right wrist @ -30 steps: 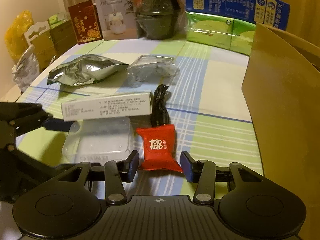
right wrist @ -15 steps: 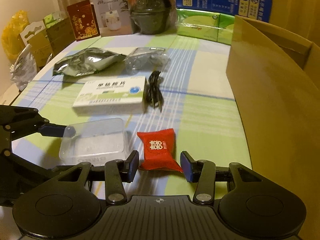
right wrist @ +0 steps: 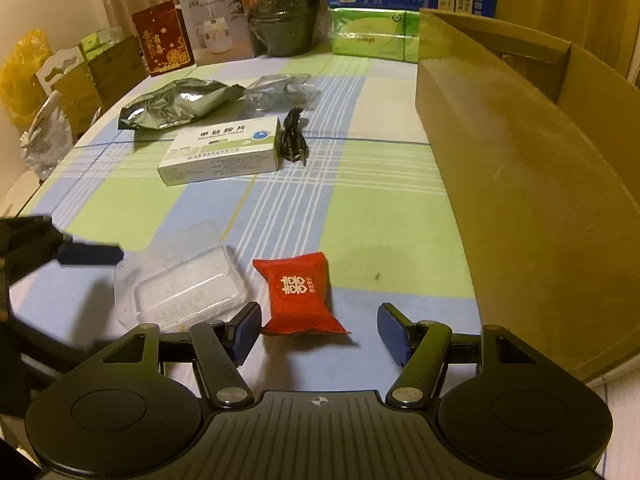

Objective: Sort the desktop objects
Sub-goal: 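Move the left tool over the clear plastic container while the right tool approaches the red packet, then grasp the clear container with the left tool while the right tool grasps the red packet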

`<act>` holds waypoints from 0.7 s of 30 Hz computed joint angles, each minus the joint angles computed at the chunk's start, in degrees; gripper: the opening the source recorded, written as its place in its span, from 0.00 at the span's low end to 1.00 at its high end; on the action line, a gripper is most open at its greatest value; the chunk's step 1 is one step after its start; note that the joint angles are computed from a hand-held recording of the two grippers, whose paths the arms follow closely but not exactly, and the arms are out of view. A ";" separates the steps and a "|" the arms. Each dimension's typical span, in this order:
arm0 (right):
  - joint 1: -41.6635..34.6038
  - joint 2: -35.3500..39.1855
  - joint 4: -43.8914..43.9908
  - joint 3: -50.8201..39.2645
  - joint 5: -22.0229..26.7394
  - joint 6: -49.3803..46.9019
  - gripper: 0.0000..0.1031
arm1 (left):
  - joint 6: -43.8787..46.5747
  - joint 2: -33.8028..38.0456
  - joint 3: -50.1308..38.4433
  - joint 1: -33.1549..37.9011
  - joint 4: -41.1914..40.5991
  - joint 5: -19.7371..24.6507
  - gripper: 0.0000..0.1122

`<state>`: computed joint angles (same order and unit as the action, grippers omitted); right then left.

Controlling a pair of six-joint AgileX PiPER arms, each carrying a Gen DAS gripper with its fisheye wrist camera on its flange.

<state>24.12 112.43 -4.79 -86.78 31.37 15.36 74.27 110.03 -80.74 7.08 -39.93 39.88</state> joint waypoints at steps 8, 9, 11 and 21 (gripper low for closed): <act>-0.17 2.20 1.09 -1.43 -1.37 -3.39 0.59 | -4.37 5.89 -8.56 -0.81 0.46 3.53 0.55; -0.39 2.47 1.33 -1.73 -1.45 -3.40 0.59 | -4.69 6.45 -9.36 -0.82 0.73 4.19 0.48; -0.77 2.81 1.83 -2.19 -1.66 -3.34 0.59 | -5.84 6.22 -9.04 -0.86 1.42 3.62 0.46; 1.21 3.70 -2.04 -3.11 -1.87 -5.90 0.27 | -9.03 5.26 -7.03 -1.25 2.04 0.19 0.51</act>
<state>25.32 116.13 -6.83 -89.88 29.50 9.47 65.24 115.29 -87.77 5.84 -37.88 40.08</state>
